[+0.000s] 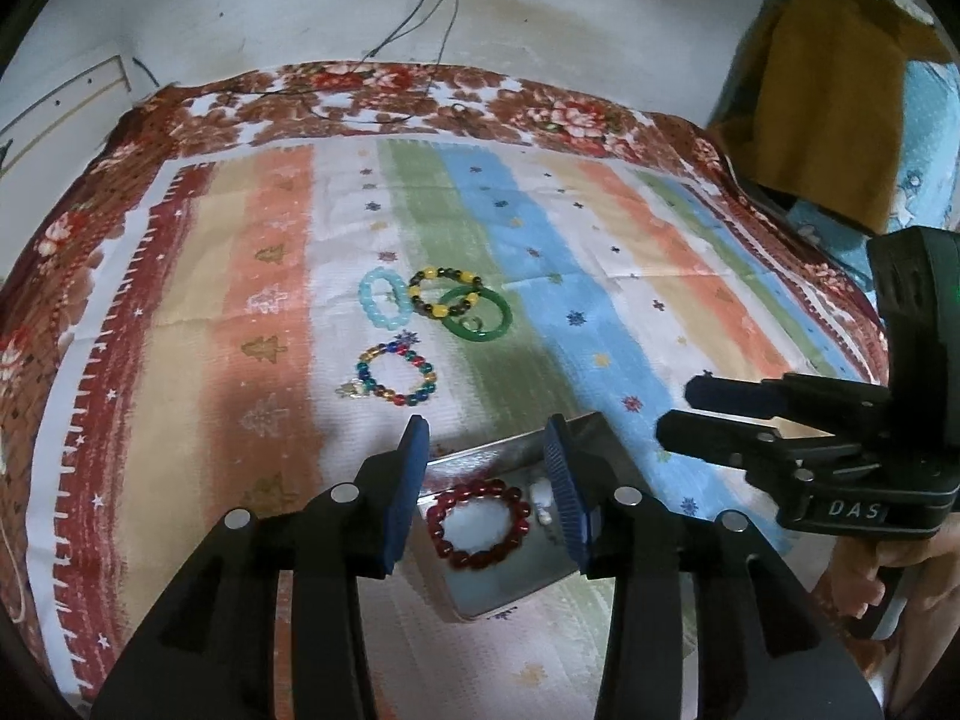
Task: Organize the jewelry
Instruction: 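Open left tool over tin box while right tool releases stone bracelet into it, then move both tools back from tin toward remaining bracelets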
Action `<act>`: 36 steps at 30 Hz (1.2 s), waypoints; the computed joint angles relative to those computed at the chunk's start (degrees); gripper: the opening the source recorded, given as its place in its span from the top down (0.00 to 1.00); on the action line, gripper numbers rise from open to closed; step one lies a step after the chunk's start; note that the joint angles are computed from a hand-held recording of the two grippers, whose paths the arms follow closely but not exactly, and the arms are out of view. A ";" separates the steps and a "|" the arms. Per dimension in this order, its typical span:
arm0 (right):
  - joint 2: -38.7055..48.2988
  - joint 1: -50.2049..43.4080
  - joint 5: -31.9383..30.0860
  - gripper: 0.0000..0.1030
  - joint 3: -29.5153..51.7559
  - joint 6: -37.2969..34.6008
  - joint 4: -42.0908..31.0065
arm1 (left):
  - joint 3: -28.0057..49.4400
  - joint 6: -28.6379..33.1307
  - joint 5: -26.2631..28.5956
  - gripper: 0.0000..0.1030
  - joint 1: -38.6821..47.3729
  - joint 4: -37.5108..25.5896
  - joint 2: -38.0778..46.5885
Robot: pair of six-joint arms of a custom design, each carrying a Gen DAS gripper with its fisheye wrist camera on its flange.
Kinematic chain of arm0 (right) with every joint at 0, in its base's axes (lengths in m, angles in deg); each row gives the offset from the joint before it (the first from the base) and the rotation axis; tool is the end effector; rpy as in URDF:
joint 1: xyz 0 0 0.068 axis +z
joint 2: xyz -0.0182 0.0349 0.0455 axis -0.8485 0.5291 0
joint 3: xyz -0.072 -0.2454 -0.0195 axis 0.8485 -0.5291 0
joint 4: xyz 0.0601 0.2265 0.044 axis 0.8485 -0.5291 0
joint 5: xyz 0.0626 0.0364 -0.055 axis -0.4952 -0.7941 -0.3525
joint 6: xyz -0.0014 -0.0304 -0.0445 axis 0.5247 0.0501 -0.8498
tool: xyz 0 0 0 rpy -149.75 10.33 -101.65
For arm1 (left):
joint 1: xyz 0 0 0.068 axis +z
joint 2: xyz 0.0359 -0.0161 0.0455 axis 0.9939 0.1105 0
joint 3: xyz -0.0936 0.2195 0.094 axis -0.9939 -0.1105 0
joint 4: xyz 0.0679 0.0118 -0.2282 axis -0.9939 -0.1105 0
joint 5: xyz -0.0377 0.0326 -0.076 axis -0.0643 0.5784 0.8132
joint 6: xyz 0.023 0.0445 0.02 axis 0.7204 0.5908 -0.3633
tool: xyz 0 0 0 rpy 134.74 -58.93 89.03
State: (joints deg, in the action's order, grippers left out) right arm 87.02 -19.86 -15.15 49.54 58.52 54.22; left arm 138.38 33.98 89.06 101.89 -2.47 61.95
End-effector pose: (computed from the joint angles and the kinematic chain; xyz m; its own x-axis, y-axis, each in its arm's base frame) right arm 0.2067 0.1553 0.1704 -0.8173 0.1023 -0.5671 -0.0554 0.9656 0.2540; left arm 0.2447 0.0577 0.2055 -0.7197 0.2987 -0.6267 0.5347 0.8143 -0.2259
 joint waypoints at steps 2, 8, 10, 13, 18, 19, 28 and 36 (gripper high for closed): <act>0.37 -0.16 0.17 0.51 0.23 -0.04 -0.17 | 0.47 -0.38 -0.65 0.62 0.02 0.60 0.96; 1.74 -2.07 -0.64 0.51 0.50 -0.21 0.45 | 3.55 -2.56 -2.48 0.62 -0.22 2.31 5.19; 2.06 -2.95 -0.79 0.51 0.60 -0.41 0.79 | 5.07 -3.59 -3.29 0.62 -0.57 2.87 7.00; 2.46 -4.19 -0.84 0.51 1.01 -0.72 1.13 | 6.68 -4.78 -4.33 0.62 -1.20 3.63 9.02; 4.59 -6.36 -1.25 0.51 2.78 -2.08 1.45 | 8.59 -6.18 -5.79 0.62 -2.88 4.56 11.00; 5.06 -6.77 -1.32 0.51 3.13 -2.39 1.54 | 9.03 -6.21 -6.35 0.61 -3.49 4.77 11.53; 8.60 -12.33 -3.71 0.51 5.11 -3.85 2.75 | 11.42 -7.15 -10.09 0.61 -6.36 6.63 15.46; 13.85 -14.30 -4.68 0.51 9.52 -5.49 2.39 | 13.81 -7.18 -11.80 0.60 -8.89 6.99 19.04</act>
